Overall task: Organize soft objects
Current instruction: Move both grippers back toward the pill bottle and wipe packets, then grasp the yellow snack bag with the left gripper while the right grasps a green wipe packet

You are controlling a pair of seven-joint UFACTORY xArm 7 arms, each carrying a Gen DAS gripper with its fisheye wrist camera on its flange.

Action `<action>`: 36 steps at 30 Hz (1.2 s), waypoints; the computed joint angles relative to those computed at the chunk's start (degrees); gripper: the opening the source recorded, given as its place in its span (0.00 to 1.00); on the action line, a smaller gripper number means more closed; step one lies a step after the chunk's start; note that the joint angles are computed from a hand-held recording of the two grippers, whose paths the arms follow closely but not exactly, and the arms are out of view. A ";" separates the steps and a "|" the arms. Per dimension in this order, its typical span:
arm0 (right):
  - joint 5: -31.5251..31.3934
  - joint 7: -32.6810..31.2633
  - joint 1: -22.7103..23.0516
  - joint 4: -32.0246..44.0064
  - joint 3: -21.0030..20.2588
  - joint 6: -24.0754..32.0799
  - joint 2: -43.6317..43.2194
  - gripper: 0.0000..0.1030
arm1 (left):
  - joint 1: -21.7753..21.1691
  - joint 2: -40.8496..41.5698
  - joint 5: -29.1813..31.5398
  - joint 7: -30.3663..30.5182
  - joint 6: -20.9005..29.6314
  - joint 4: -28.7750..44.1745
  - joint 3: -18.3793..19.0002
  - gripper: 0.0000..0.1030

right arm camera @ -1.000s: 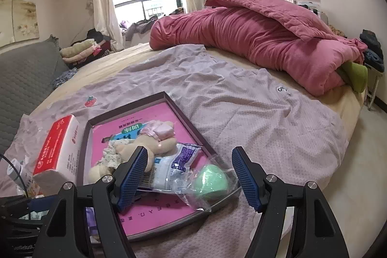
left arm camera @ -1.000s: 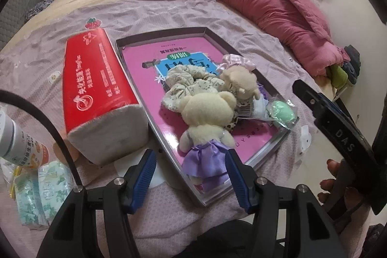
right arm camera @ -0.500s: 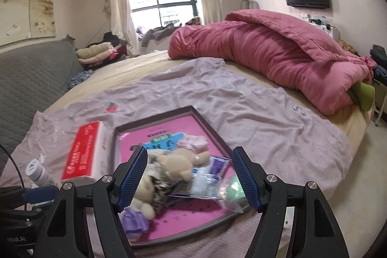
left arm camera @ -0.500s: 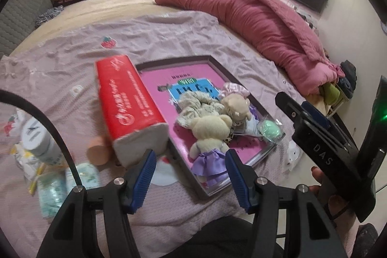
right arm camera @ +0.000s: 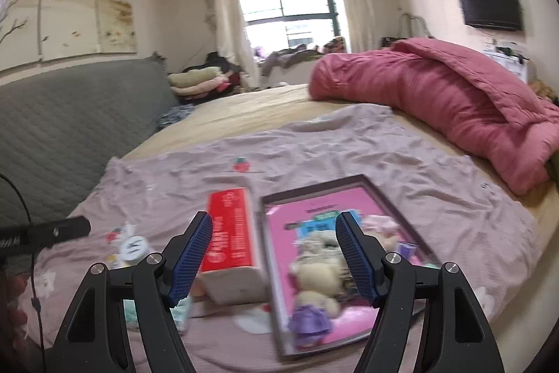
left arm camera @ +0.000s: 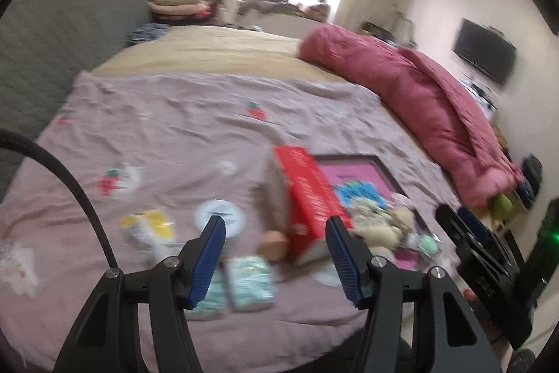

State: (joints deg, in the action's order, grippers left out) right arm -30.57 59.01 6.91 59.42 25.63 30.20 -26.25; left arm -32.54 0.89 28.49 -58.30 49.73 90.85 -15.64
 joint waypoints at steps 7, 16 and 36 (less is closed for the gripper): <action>-2.14 0.13 2.42 5.87 2.98 1.53 4.86 0.72 | 6.30 -10.79 -4.45 -1.17 -1.12 -11.38 1.31 0.58; -3.22 0.28 9.04 10.30 1.74 5.06 10.89 0.72 | 12.79 -16.61 -10.07 0.11 -4.01 -20.47 0.04 0.58; -2.63 -5.10 25.49 16.99 -6.96 9.46 26.91 0.72 | 12.92 -12.95 -18.91 5.44 -11.08 -27.20 1.90 0.58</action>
State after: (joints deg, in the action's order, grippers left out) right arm -33.20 53.91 32.40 76.41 18.66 39.66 0.65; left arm -19.62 -12.06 9.59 -52.85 38.65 63.65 -13.74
